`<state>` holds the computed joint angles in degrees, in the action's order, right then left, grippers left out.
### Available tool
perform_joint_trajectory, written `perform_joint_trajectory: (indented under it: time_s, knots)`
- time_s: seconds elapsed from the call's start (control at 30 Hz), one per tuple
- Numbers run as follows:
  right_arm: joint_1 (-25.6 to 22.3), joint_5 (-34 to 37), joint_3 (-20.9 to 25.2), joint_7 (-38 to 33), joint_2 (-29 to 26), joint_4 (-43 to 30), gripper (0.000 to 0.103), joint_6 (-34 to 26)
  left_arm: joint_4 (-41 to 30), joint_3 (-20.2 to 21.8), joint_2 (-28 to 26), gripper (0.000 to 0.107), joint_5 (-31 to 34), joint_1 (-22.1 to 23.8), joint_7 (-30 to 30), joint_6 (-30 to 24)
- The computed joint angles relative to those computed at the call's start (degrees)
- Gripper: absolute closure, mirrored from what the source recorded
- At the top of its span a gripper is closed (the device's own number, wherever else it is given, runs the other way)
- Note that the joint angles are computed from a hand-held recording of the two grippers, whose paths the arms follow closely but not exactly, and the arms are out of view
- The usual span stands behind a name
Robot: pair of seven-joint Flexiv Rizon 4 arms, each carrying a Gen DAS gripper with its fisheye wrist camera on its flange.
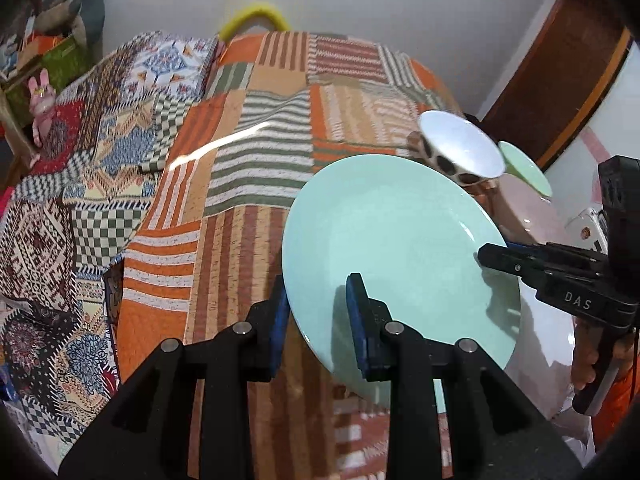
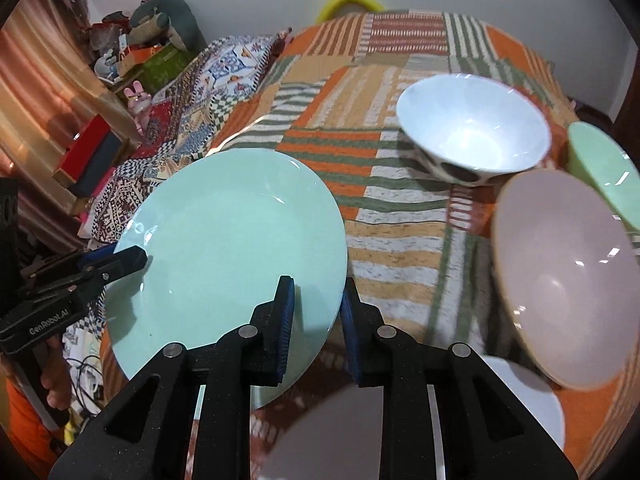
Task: Organize plates and bowls
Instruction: 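Carry the mint plate with both tools and lower it onto the white plate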
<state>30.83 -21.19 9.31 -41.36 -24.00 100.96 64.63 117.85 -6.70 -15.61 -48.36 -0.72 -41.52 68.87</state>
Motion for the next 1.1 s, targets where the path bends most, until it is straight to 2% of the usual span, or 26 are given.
perform_joint_trajectory:
  time_s: [0.27, 0.43, 0.53, 0.67, 0.77, 1.1]
  knots:
    - [0.2, -5.5, -1.8, 5.5, 6.2, 7.6, 0.082, 4.7, 3.8, -0.4, 5.4, 0.079, -5.4, -3.3, 2.8, 2.0]
    - [-0.5, -11.2, -2.4, 10.3, 10.2, 12.4, 0.082, 6.7, 5.9, 0.5, 8.7, 0.079, -8.6, -6.0, 4.6, 0.9]
    - [-1.4, -14.2, -2.4, 12.9, 11.9, 14.8, 0.082, 8.0, 6.9, 1.3, 9.9, 0.079, -7.9, -7.7, 4.2, 1.1]
    - [-2.2, -21.5, -3.0, 18.9, 14.3, 18.2, 0.082, 8.6, 8.2, 1.8, 11.4, 0.079, -7.6, -9.5, 4.6, 1.0]
    - [-3.5, -23.6, -2.0, 21.2, 15.4, 19.9, 0.082, 8.6, 9.0, 2.0, 11.7, 0.079, -6.6, -10.4, 4.1, 1.1]
    - [-6.4, -23.4, 0.6, 25.4, 18.0, 24.8, 0.082, 9.2, 9.9, 2.0, 11.5, 0.079, -2.8, -11.7, 2.1, -0.9]
